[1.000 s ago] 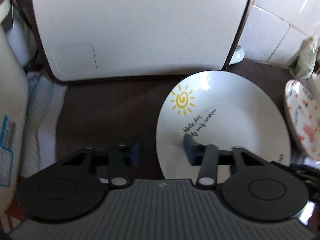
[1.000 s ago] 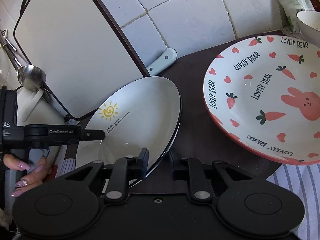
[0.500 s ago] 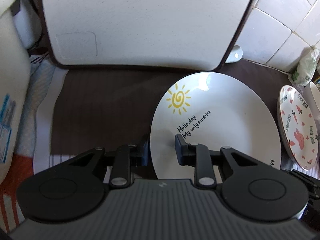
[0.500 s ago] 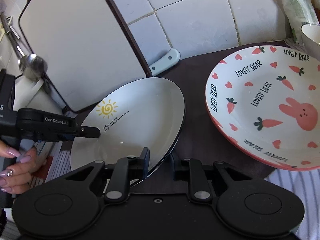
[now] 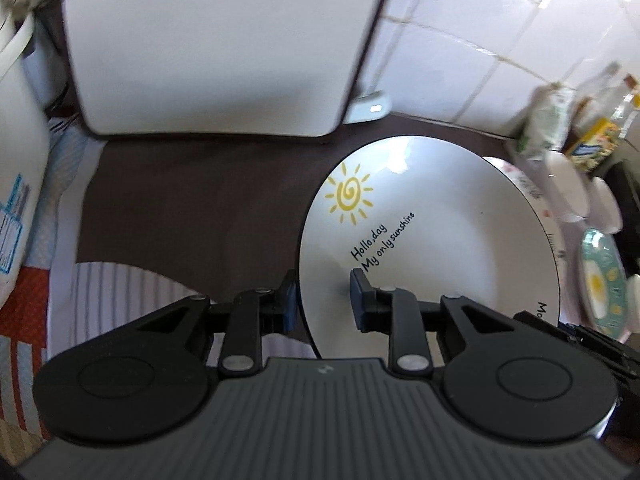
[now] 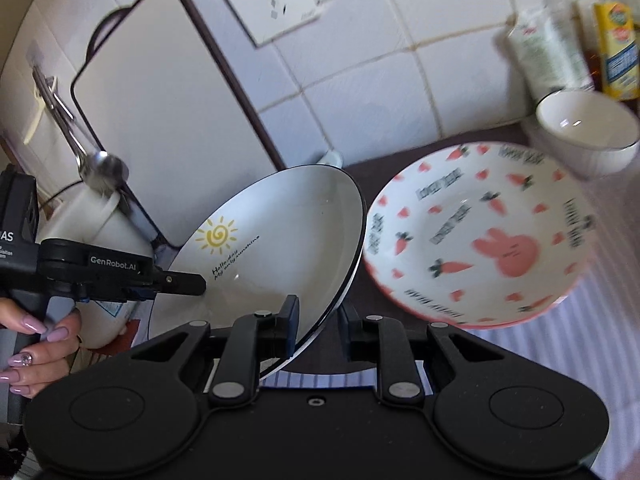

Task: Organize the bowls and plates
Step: 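Lift the sun plate and lay it onto the bunny bowl, open left tool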

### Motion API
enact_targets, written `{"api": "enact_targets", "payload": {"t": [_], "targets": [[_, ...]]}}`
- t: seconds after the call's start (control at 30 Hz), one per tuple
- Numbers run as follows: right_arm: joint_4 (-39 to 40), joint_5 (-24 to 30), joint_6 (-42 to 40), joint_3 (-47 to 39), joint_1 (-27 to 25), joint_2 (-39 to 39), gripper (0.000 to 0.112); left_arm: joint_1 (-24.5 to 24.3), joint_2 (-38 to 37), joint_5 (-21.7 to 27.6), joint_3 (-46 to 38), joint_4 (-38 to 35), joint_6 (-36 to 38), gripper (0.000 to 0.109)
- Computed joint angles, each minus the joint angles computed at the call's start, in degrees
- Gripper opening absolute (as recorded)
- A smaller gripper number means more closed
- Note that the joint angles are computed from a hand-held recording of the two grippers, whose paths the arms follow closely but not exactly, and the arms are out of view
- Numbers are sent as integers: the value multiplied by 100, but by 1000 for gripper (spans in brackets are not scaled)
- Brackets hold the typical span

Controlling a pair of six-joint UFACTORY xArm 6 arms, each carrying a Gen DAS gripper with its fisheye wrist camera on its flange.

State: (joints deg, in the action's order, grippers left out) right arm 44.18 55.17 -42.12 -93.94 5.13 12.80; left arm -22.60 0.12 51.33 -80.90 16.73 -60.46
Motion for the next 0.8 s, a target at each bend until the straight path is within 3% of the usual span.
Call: {"api": "enact_targets", "payload": {"t": [0.37, 0.8], "targets": [[-210, 336, 342, -696, -497, 89, 25, -321, 982, 178, -1526, -21, 420, 25], [-612, 547, 595, -1961, -764, 968, 25, -271, 2546, 404, -3391, -629, 863, 25]]}}
